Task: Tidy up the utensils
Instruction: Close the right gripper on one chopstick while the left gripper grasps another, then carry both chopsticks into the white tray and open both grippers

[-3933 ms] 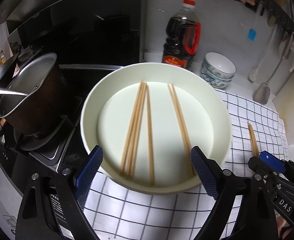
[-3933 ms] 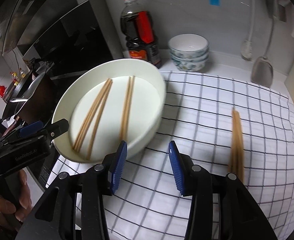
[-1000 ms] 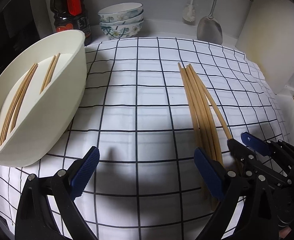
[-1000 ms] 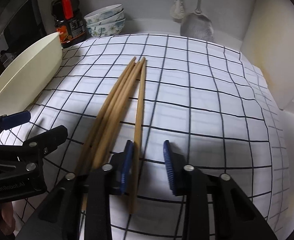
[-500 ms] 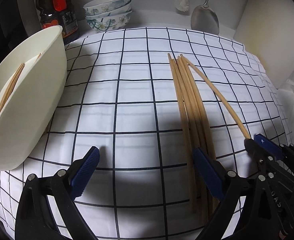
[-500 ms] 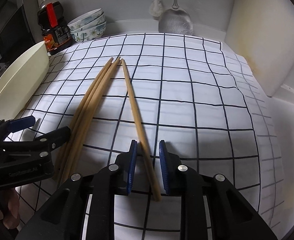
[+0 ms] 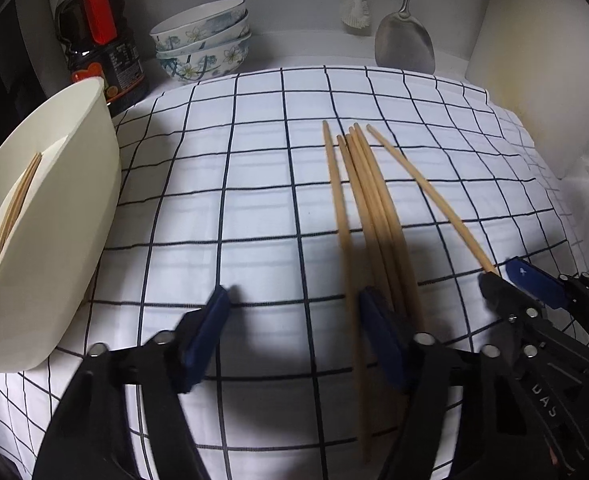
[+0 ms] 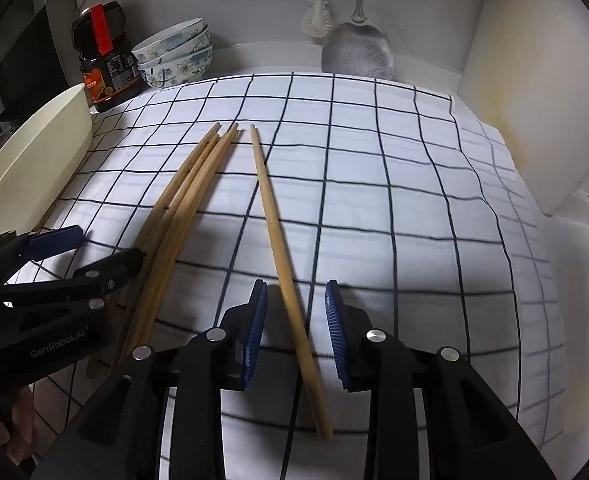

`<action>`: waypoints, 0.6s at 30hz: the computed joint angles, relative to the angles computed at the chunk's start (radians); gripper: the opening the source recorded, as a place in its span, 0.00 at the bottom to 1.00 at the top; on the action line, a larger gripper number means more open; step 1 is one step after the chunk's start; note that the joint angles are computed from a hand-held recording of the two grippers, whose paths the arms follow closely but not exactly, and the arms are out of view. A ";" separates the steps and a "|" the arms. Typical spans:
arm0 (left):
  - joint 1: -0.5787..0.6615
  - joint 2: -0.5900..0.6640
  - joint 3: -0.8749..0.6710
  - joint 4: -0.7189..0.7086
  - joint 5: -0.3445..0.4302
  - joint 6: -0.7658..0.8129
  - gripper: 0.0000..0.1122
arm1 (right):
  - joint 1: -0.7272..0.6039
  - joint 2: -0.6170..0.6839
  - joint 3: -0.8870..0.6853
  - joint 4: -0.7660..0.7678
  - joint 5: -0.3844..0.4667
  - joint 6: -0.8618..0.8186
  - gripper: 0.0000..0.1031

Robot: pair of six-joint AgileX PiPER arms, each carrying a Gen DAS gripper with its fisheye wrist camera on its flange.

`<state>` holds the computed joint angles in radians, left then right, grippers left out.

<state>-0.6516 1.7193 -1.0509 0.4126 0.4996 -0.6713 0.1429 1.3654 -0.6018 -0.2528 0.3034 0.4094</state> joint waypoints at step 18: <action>0.037 -0.031 -0.030 -0.257 0.042 0.252 0.06 | -0.060 -0.009 -0.037 0.365 0.064 -0.313 0.06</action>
<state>-0.6142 1.6887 -1.0814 0.1556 0.5414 -0.4195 0.0834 1.3566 -0.6391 0.1120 0.3678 0.0959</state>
